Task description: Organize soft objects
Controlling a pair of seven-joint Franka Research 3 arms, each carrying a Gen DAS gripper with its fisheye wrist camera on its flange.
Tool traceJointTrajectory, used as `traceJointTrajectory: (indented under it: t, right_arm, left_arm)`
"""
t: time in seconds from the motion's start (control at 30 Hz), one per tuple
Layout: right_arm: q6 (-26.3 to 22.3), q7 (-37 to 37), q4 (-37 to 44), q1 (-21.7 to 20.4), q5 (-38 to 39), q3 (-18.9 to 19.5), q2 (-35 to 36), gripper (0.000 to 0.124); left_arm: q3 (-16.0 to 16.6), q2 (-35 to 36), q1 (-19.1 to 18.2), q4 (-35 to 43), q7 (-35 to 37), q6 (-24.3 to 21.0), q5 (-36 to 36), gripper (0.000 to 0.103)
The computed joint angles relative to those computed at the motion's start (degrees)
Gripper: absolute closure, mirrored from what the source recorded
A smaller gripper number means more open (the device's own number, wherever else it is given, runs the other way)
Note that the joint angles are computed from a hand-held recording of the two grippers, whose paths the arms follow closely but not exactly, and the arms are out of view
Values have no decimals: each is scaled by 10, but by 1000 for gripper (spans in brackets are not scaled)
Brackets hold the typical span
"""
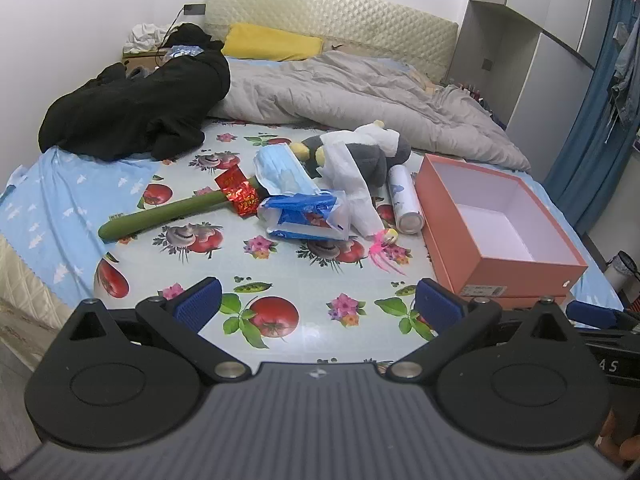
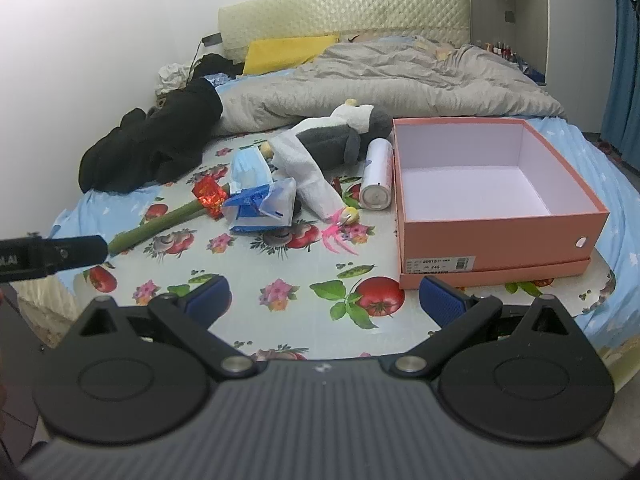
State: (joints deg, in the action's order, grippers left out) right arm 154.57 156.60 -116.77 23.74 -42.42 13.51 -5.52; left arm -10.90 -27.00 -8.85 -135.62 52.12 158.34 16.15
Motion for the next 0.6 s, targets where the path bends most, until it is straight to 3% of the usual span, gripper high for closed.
traceJointTrajectory:
  t: [0.6]
  right_arm:
    - [-3,-5,1,0,5,0,-1,21]
  left_arm:
    - [3,7,-5,0,11,9,-2,0]
